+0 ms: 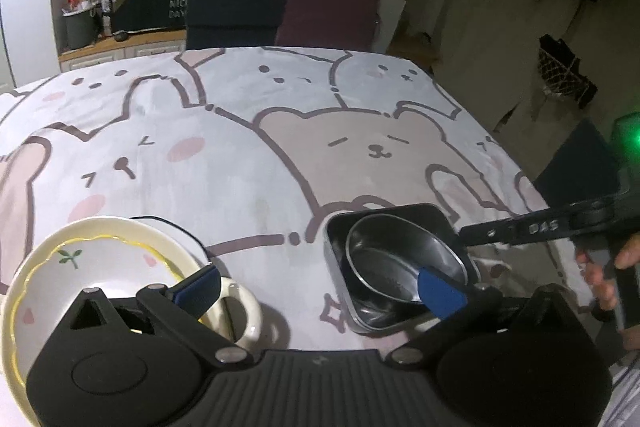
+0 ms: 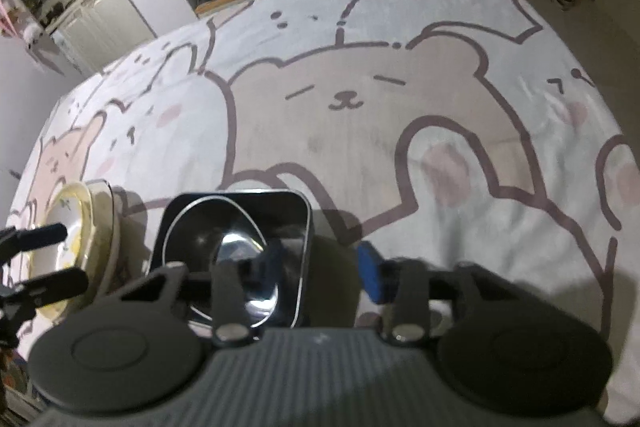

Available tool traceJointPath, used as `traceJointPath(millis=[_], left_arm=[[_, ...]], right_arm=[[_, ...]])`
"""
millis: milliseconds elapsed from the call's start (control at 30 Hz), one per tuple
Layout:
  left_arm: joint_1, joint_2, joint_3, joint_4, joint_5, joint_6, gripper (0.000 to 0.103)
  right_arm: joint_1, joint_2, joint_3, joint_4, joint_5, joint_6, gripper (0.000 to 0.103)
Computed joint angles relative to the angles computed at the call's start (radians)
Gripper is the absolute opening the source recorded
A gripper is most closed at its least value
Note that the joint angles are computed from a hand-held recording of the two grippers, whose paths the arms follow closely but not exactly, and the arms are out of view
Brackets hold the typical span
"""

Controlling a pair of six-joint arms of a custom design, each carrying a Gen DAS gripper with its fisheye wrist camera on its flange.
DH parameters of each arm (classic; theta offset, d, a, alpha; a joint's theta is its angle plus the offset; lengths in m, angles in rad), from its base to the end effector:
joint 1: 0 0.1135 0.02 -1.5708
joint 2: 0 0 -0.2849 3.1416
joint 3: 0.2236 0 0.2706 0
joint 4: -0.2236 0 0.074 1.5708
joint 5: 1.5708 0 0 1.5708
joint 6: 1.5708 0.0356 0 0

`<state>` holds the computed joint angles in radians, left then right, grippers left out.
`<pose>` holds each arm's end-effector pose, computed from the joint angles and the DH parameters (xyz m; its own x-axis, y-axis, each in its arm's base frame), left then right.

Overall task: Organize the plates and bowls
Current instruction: 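Close both tools on the dark square tray rim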

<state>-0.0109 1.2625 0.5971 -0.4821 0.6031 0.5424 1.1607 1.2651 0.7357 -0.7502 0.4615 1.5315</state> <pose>0.2204 -0.0226 0.1751 -0.6559 0.4323 -0.6188 0.6778 0.6980 -0.2309 0.1033 0.1979 0.2023 -0.7846 0.4394 -0.4375 0.3514 0.8964 0.2701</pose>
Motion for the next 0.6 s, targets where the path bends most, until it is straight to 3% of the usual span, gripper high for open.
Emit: traceJointPath(millis=[333, 500, 600], left_arm=[[-0.079, 0.037, 0.006, 0.005, -0.027, 0.003, 0.08], [-0.106, 0.089, 0.008, 0.032, -0.059, -0.001, 0.053], [-0.116, 0.121, 0.012, 0.036, -0.055, -0.004, 0.051]], right_arm=[[-0.034, 0.111, 0.03, 0.06, -0.055, -0.111, 0.017], [-0.038, 0.113, 0.026, 0.064, -0.049, -0.127, 0.013], [-0.039, 0.1, 0.021, 0.047, -0.044, -0.117, 0.013]])
